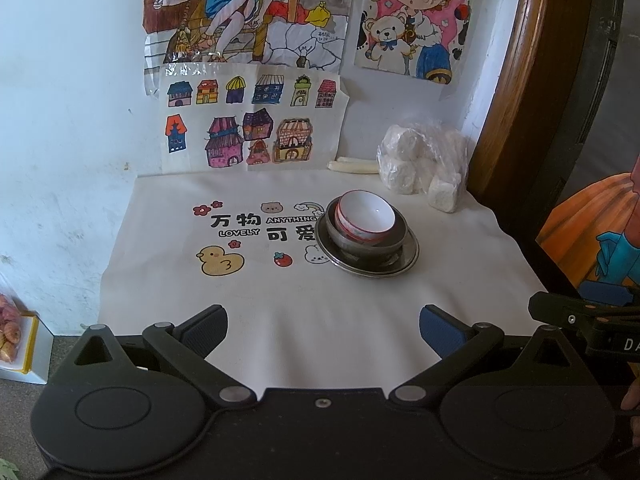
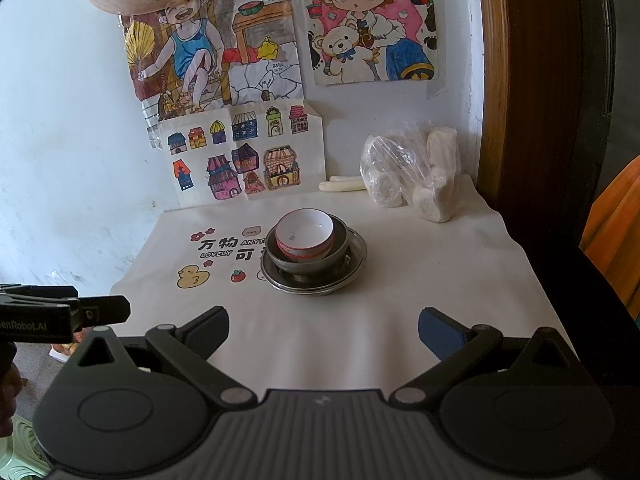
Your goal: Organize plates and bowls
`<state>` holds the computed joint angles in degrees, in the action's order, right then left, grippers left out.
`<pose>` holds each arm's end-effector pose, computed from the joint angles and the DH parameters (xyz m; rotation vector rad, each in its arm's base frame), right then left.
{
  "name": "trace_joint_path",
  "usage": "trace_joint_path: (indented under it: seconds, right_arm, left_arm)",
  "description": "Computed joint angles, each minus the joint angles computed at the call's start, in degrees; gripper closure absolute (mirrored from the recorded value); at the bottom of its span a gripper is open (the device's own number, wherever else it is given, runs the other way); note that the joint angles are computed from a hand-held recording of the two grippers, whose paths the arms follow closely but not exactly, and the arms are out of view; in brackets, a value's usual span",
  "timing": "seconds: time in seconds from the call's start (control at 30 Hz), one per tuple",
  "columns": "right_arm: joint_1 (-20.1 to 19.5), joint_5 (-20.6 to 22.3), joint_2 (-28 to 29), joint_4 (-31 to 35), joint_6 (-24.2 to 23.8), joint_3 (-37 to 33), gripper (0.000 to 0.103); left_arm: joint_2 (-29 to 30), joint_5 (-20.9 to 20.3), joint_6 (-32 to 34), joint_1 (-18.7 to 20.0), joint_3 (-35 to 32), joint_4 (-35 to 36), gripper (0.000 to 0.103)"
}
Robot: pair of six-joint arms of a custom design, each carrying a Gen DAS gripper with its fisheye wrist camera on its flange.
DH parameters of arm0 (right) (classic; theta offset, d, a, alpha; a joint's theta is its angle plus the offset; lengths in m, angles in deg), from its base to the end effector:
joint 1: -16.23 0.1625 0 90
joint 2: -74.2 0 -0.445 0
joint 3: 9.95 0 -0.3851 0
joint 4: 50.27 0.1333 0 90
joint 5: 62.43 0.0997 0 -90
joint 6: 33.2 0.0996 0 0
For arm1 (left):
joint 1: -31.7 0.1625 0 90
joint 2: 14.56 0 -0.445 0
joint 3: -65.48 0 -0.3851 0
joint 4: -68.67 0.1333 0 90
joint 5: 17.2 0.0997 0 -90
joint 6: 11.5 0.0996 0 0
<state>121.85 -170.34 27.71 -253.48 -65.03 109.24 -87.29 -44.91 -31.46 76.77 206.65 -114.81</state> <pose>0.2492 -0.5100 0.1103 0.9079 -2.4417 0.8923 -0.1141 -0.4280 0.2295 0.1864 2.2007 -1.1199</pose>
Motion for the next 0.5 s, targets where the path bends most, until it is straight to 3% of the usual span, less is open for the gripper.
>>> trace_joint_path:
  seconds: [0.5]
  right_arm:
    - [-0.3,0.2,0.0,0.1,-0.3,-0.1,0.0]
  left_arm:
    - [-0.2,-0.2,-0.1,0.0,0.1,-0.2,0.001]
